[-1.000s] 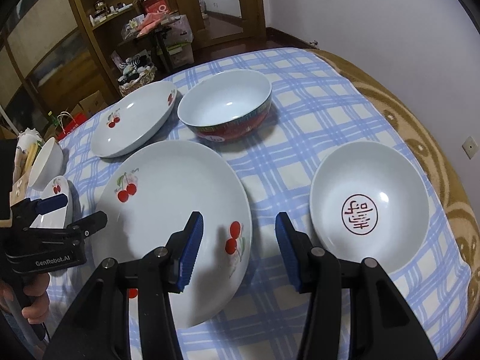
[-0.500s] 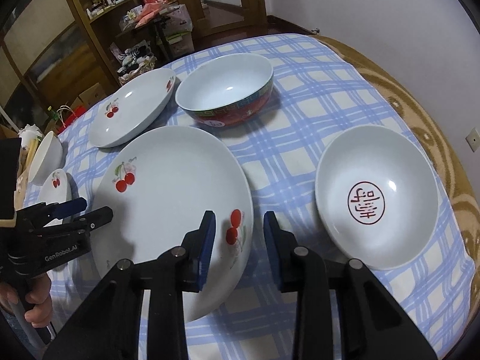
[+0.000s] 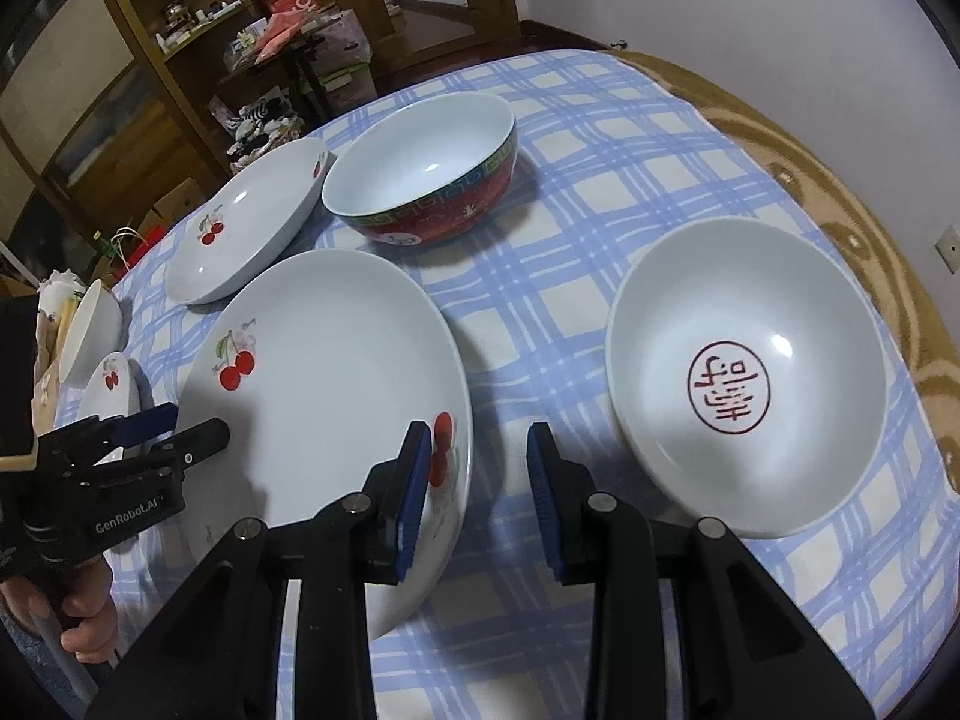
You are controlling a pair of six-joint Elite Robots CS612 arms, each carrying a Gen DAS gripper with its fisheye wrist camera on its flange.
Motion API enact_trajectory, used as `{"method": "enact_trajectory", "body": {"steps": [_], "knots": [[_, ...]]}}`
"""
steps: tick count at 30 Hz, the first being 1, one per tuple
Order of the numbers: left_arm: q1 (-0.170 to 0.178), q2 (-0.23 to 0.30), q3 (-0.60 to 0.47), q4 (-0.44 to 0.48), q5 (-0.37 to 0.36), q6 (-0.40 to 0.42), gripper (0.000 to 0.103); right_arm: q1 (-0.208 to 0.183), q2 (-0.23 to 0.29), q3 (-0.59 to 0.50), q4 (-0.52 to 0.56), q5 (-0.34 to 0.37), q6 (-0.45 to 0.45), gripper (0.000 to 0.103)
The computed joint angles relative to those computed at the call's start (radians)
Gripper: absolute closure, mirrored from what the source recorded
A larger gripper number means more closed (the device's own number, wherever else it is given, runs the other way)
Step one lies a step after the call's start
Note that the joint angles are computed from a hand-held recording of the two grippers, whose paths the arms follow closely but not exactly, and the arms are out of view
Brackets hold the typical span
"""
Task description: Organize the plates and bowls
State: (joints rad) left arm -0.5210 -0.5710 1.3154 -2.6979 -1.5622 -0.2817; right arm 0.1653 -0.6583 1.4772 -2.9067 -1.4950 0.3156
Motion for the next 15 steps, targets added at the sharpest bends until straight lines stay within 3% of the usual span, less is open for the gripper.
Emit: {"method": "enact_trajectory", "body": {"steps": [2,6,9,12,15], "knots": [[-0.003,0.000,0.003,-0.016,0.008,-0.005,0.077,0.000,0.002,-0.002,-0.006,0.007,0.003,0.070],[-0.006,0.004,-0.003,-0.019,0.010,-0.004,0.078,0.003,0.009,-0.014,0.001,-0.003,-0.005,0.070],[0.000,0.005,-0.002,-0.026,-0.016,-0.007,0.078,0.002,0.013,-0.023,0.014,-0.002,-0.005,0.085],[0.008,0.008,-0.009,-0.020,-0.051,-0.007,0.079,-0.002,0.015,-0.024,0.014,0.023,0.000,0.089],[0.015,0.009,0.008,-0.088,-0.086,0.064,0.079,-0.008,0.018,-0.024,0.012,0.048,0.043,0.091]]}}
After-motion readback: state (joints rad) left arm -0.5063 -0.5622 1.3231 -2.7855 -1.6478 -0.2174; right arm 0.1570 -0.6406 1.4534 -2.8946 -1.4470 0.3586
